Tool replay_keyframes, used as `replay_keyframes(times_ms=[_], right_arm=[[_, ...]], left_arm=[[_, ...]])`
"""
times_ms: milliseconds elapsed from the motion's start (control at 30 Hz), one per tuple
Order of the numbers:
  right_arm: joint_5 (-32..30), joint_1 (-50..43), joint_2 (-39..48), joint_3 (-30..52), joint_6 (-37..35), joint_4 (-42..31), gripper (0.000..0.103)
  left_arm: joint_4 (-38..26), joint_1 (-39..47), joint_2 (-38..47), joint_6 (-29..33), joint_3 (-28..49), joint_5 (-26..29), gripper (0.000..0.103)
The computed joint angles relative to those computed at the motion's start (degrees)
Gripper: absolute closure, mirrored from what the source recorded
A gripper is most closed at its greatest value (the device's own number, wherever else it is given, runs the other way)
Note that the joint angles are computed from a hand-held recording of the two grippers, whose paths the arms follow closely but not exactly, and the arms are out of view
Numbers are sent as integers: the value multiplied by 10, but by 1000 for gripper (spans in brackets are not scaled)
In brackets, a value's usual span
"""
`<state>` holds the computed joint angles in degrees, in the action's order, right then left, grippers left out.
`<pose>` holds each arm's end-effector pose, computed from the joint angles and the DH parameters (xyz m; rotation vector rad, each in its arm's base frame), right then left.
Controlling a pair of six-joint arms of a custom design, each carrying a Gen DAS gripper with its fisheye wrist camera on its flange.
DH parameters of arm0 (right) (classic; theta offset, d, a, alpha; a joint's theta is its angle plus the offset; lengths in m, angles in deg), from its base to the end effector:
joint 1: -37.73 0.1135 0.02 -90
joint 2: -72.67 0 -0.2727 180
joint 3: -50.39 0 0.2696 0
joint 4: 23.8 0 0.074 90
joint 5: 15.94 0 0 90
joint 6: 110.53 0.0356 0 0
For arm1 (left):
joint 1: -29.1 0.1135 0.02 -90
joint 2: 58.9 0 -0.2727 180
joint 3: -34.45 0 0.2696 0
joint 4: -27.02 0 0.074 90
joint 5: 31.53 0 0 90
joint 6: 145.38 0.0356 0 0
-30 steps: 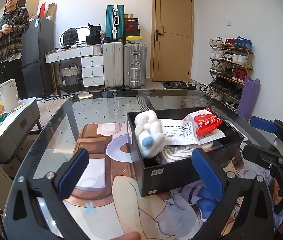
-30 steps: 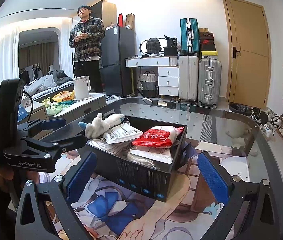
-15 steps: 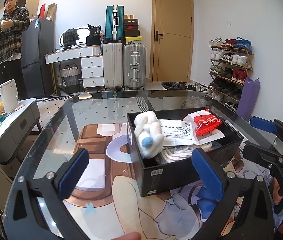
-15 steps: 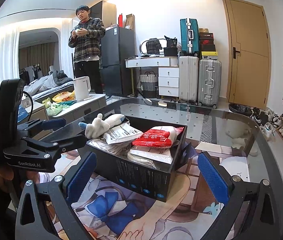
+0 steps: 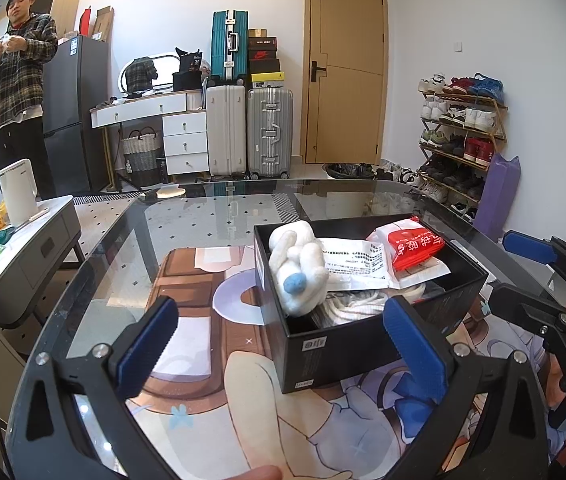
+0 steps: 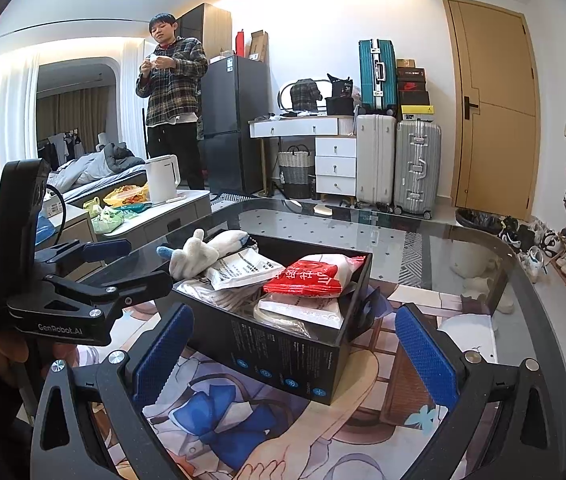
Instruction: Organize soft objects
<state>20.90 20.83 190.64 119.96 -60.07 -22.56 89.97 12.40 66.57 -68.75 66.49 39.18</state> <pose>0.3831 -0.0866 0.0828 -0.7880 1.9094 0.5176 0.2475 -0.0620 0.0119 -0.1403 2.0654 0.0326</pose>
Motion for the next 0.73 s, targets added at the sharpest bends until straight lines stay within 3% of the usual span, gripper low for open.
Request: replay_keyframes(times_ms=[733], right_arm=[[-1, -2, 1, 1, 0, -1, 0]], left_arm=[[-3, -3, -4, -4, 1, -2, 0]])
